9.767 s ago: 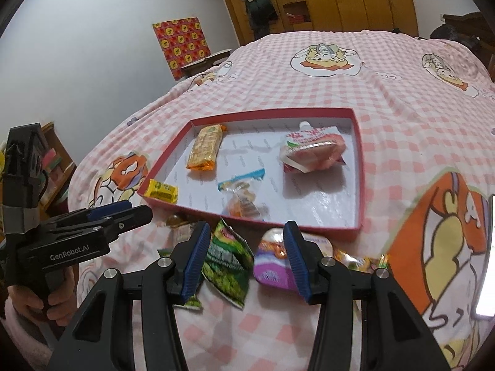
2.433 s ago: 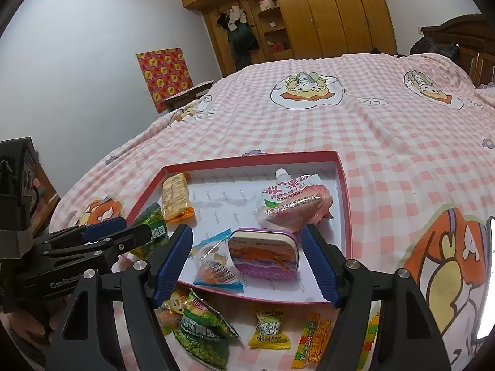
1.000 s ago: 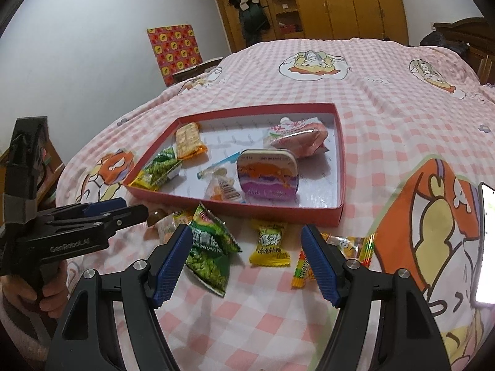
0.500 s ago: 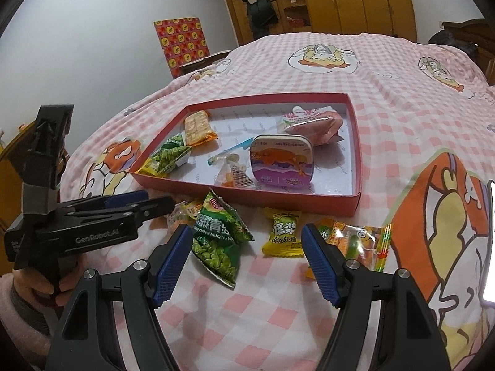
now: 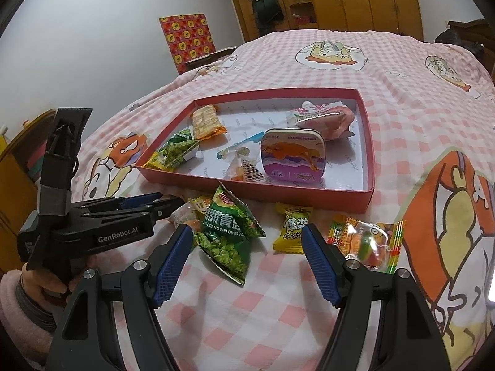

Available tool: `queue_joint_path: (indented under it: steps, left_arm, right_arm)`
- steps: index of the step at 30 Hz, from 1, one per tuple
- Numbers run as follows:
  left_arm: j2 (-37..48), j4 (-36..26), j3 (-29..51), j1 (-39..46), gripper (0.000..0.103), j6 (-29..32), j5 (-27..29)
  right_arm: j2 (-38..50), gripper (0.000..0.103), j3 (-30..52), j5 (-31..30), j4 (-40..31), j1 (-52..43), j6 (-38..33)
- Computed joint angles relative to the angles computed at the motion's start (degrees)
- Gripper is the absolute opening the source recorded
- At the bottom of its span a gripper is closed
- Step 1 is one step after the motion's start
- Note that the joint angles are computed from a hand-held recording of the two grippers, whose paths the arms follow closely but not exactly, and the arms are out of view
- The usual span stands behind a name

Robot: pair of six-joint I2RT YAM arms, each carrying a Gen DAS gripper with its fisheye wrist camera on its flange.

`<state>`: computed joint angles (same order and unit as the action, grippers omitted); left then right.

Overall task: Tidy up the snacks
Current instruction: 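Grasp the brown chocolate ball with the left tool while the right tool grasps another green pea bag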

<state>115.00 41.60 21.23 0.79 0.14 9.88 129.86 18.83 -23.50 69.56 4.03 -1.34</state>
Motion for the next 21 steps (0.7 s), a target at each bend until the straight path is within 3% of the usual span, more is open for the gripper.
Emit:
queue_joint_path:
  steps: [3,14,21]
  left_arm:
    - [-0.1,0.2,-0.2,0.3,0.031,0.2,0.7]
    - [-2.9,-0.9,-2.0,4.7,0.031,1.4,6.2]
    - [-4.1,-1.6,-2.4,6.8,0.031,1.8,8.3]
  right_arm:
    - [-0.1,0.074,0.2,-0.4,-0.6,0.0,0.1]
    - [-0.3,0.073,1.8,0.0,-4.2,2.9,1.7]
    - [0.9,0.066,5.0,0.7,-7.8,4.1,4.1]
